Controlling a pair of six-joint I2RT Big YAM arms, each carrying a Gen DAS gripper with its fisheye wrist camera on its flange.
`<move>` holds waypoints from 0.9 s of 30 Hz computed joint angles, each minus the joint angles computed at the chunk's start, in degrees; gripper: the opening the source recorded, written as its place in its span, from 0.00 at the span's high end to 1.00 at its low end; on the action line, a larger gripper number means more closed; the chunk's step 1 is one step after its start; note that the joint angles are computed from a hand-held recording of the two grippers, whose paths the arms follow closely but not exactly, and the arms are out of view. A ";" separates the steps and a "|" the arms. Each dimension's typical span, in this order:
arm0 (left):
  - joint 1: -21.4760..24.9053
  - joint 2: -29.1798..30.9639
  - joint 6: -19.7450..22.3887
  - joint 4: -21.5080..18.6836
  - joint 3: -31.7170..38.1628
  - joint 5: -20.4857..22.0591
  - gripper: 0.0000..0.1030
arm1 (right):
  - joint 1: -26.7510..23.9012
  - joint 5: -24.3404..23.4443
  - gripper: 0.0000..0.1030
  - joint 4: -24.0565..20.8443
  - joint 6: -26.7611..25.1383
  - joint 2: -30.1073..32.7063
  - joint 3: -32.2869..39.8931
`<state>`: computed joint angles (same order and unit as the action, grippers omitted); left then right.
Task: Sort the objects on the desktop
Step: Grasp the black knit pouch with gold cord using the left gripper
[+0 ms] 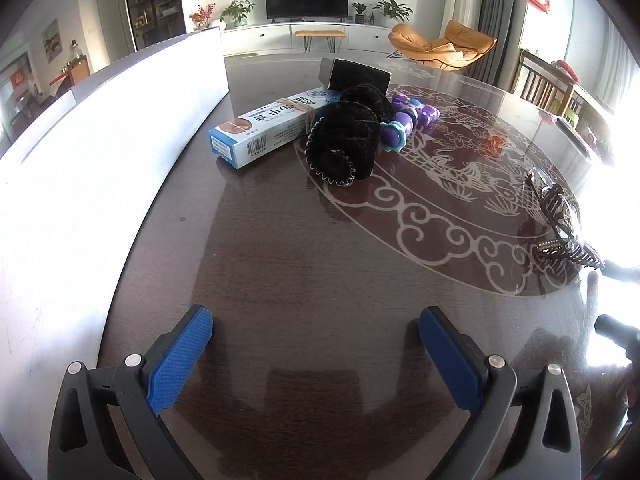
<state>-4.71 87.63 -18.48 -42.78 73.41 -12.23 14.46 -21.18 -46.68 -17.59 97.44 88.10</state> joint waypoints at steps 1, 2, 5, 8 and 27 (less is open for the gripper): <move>0.00 -0.06 -0.01 -0.02 -0.04 0.00 0.00 | -0.51 -1.11 0.07 -0.33 1.22 0.38 0.44; -0.01 -0.02 -0.02 -0.02 -0.02 0.00 0.00 | -0.54 -1.27 0.05 -0.37 2.17 1.23 1.58; -0.02 -0.02 -0.05 -0.03 -0.01 -0.02 0.00 | -0.07 1.11 0.03 -0.34 3.23 1.69 2.35; 0.15 0.48 0.71 -1.02 0.86 0.49 0.00 | 1.17 6.02 0.02 -0.27 2.35 1.69 2.36; 2.31 15.39 3.46 -5.80 22.45 3.94 0.72 | 1.25 7.39 0.00 -0.82 0.88 1.32 2.15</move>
<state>-2.41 103.02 -15.02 -48.58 95.86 -8.29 15.71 -13.79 -47.50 -16.72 98.76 90.25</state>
